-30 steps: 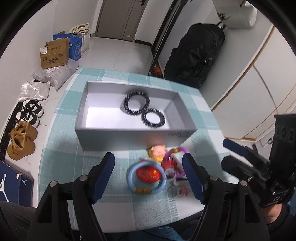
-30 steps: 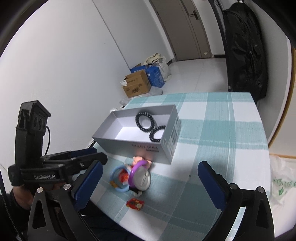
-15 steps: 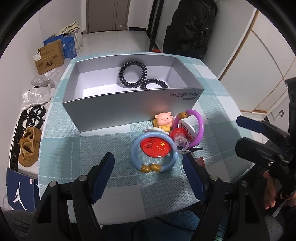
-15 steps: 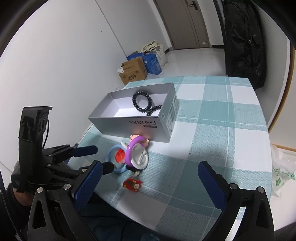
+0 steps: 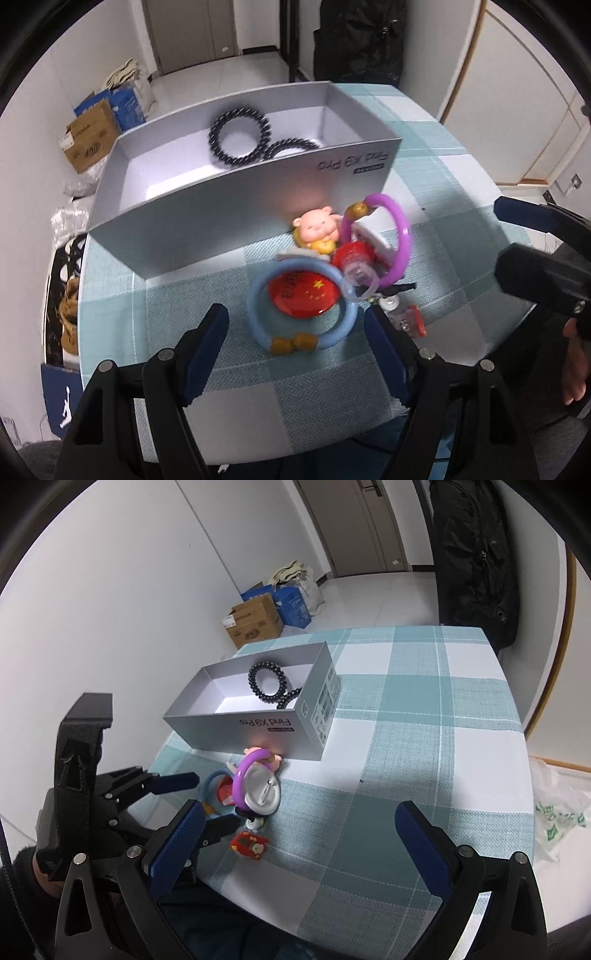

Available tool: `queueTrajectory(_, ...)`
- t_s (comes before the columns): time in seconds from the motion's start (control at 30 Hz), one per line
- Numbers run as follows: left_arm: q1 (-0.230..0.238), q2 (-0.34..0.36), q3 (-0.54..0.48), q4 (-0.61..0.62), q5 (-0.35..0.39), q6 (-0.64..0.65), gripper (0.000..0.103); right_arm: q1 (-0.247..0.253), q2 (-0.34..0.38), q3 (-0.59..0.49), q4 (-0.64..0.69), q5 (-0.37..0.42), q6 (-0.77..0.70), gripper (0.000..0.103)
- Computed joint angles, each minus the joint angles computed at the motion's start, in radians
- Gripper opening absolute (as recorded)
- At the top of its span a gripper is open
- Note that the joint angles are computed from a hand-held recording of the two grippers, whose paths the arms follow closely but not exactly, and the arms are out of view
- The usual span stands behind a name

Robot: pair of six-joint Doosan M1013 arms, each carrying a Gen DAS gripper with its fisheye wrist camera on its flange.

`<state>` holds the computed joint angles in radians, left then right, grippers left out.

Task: Organize jewelry
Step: 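Lower the left tool to the pile and grasp the blue bangle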

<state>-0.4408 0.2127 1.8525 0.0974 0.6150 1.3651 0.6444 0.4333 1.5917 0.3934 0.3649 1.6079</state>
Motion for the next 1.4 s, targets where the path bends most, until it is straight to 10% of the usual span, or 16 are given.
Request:
queueTrajectory(0.2, -0.01, -0.002, 0.004, 0.002, 0.007, 0.042, 0.054, 0.0, -0.004, 0.005, -0.026, 0.004, 0.032, 0.103)
queueTrajectory(0.7, 0.021, -0.012, -0.003, -0.168, -0.009, 0.137, 0.052, 0.004, 0.0, -0.001, -0.077, 0.025, 0.083, 0.103)
queueTrajectory(0.8, 0.036, -0.017, -0.001, -0.247, -0.021, 0.177, 0.02, 0.006, 0.0, -0.001, -0.077, 0.029, 0.083, 0.103)
queueTrajectory(1.17, 0.078, -0.013, -0.001, -0.453, -0.024, 0.301, 0.02, 0.021, 0.011, -0.016, -0.073, 0.054, 0.033, 0.103)
queueTrajectory(1.4, 0.072, 0.005, -0.015, -0.356, -0.01, 0.222, 0.006, 0.024, 0.012, -0.016, -0.029, 0.054, -0.028, 0.103)
